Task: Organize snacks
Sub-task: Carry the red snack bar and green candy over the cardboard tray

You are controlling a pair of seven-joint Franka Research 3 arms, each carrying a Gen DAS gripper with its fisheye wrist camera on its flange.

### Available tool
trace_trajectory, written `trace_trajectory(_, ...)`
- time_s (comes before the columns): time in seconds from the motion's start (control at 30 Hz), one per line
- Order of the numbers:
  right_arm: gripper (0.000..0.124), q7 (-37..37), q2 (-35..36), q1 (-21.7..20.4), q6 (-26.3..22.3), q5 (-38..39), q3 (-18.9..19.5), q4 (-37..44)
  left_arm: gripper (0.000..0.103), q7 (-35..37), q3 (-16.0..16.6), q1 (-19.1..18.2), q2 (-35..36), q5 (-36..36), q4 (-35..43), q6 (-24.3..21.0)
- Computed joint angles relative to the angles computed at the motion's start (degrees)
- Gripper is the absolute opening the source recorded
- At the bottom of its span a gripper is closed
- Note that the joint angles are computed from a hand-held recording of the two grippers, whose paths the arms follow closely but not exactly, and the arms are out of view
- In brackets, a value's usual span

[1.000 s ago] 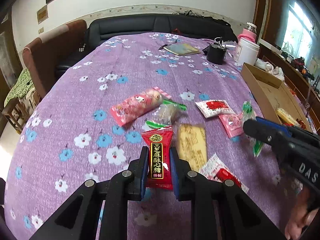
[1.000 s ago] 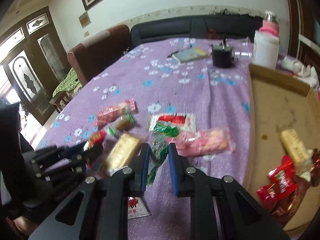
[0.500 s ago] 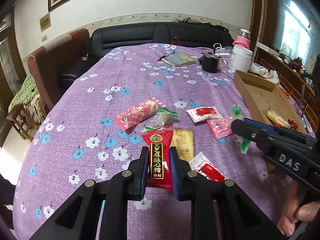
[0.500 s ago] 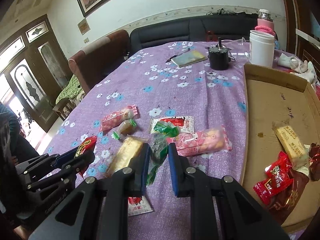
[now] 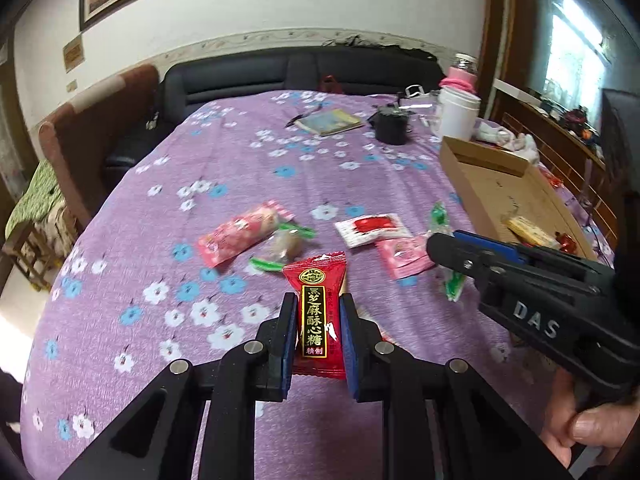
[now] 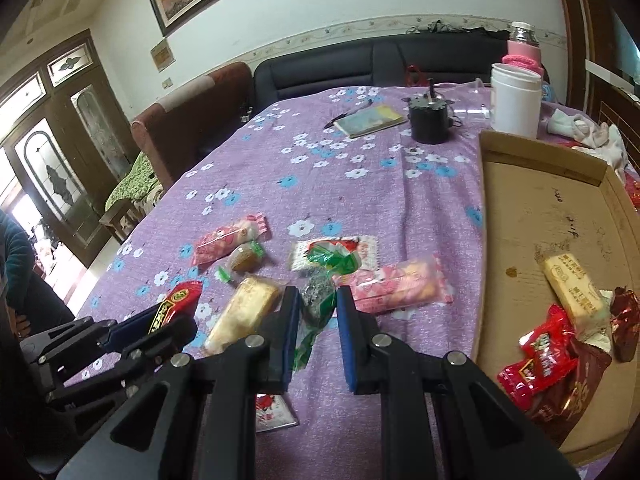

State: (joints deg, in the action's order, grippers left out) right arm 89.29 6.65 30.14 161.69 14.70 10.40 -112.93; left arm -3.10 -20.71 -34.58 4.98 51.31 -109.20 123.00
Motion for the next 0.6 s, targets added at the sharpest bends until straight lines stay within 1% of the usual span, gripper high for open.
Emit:
trace_trajectory(0.13, 0.018, 1.35, 0.53, 0.16, -0.45, -1.32, -0.36, 0.4, 0.02, 0.57, 0.41, 0.54, 0.74, -0.05, -0.13, 3.83)
trace_trajectory(0.3, 0.018, 2.21, 0.97, 0.43, -1.04, -2.49, -0.46, 0.75, 0.02, 1.19, 0.88, 0.83, 1.03, -0.27, -0.7, 6.02)
trace_trajectory(0.4, 0.018, 2.9, 0.84, 0.68, -0.5, -3.69, -0.62, 0.5, 0.02, 1.2, 1.0, 1.01, 0.71, -1.08, -1.5, 6.17)
trace_trajectory(0.5, 0.018, 3.5, 1.03, 0.85, -0.63, -4.59, -0.68, 0.64, 0.02, 1.16, 0.68, 1.03, -0.51, -2.14, -2.51, 4.83)
trace_trajectory(0.57, 0.018, 1.87, 1.04, 0.36, -0.95, -2.38, 0.01, 0.89, 0.02, 1.41, 0.26, 0.99, -1.65, -2.28, -3.19, 4.12)
trace_trajectory(0.6, 0.018, 0.44, 0.87, 0.09, -0.93, -0.74, 0.49, 0.92, 0.02, 1.61, -0.2, 0.63, -2.1, -1.54, -3.07, 2.07)
